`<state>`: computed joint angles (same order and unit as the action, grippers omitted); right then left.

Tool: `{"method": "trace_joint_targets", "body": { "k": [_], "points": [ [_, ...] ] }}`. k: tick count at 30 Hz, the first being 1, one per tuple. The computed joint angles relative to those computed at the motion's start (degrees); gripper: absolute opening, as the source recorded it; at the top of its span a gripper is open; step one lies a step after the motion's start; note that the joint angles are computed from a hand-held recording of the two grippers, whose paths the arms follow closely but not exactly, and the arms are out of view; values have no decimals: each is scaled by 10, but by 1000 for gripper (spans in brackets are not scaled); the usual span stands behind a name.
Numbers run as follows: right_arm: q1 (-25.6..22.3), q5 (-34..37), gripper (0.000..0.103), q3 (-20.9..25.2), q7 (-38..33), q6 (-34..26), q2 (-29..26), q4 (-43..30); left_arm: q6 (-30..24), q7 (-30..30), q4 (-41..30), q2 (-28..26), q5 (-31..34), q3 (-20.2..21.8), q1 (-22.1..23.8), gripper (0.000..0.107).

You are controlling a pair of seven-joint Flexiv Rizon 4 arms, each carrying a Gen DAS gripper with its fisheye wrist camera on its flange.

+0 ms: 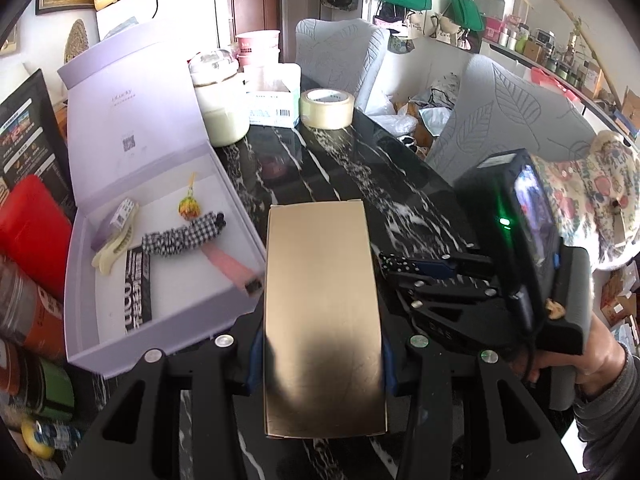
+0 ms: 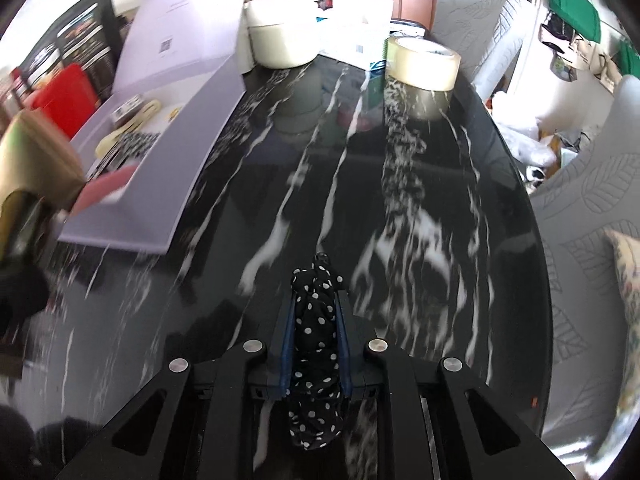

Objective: Organize rigid objects
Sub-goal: 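Close the right gripper on the black polka-dot scrunchie while the left holds the gold box, then carry the gold box and polka-dot scrunchie toward the white box with both grippers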

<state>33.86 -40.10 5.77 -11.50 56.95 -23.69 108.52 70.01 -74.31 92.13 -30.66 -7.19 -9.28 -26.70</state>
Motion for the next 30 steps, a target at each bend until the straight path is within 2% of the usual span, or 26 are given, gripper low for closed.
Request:
{"method": "trace_joint_targets", "body": {
  "k": [3, 8, 13, 15, 17, 19, 21, 22, 24, 25, 26, 30],
  "points": [
    [9, -3, 19, 8, 14, 2, 12, 16, 3, 4, 27, 14, -5, -5, 6, 44],
    [27, -21, 34, 16, 29, -12, 23, 31, 9, 10, 66, 34, -11, -10, 14, 44],
    [39, -51, 34, 16, 71, -39, 28, 38, 7, 10, 88, 41, -16, -9, 18, 44],
    [42, -57, 40, 18, 80, -56, 27, 35, 9, 9, 96, 43, -17, -9, 19, 44],
    [42, -61, 51, 20, 92, -59, 25, 34, 15, 5, 102, 46, -13, -4, 17, 44],
    [45, -67, 55, 22, 108, -69, 27, 36, 21, -1, 105, 47, -4, 3, 14, 44],
    [47, -76, 55, 24, 125, -72, 31, 42, 22, -2, 110, 49, -4, 2, 17, 44],
    [48, -82, 54, 24, 133, -73, 33, 45, 22, -2, 112, 49, -6, 0, 19, 44],
    [49, -93, 36, 25, 148, -79, 36, 50, 22, -2, 115, 50, -6, -1, 21, 44],
    [49, -96, 22, 27, 153, -83, 38, 50, 23, 0, 117, 50, -8, -3, 23, 44],
    [48, -96, 16, 29, 153, -83, 39, 52, 24, 1, 120, 50, -10, -5, 25, 44],
    [44, -97, 15, 35, 144, -87, 38, 49, 28, 4, 125, 52, -14, -8, 27, 44]
  ]
}}
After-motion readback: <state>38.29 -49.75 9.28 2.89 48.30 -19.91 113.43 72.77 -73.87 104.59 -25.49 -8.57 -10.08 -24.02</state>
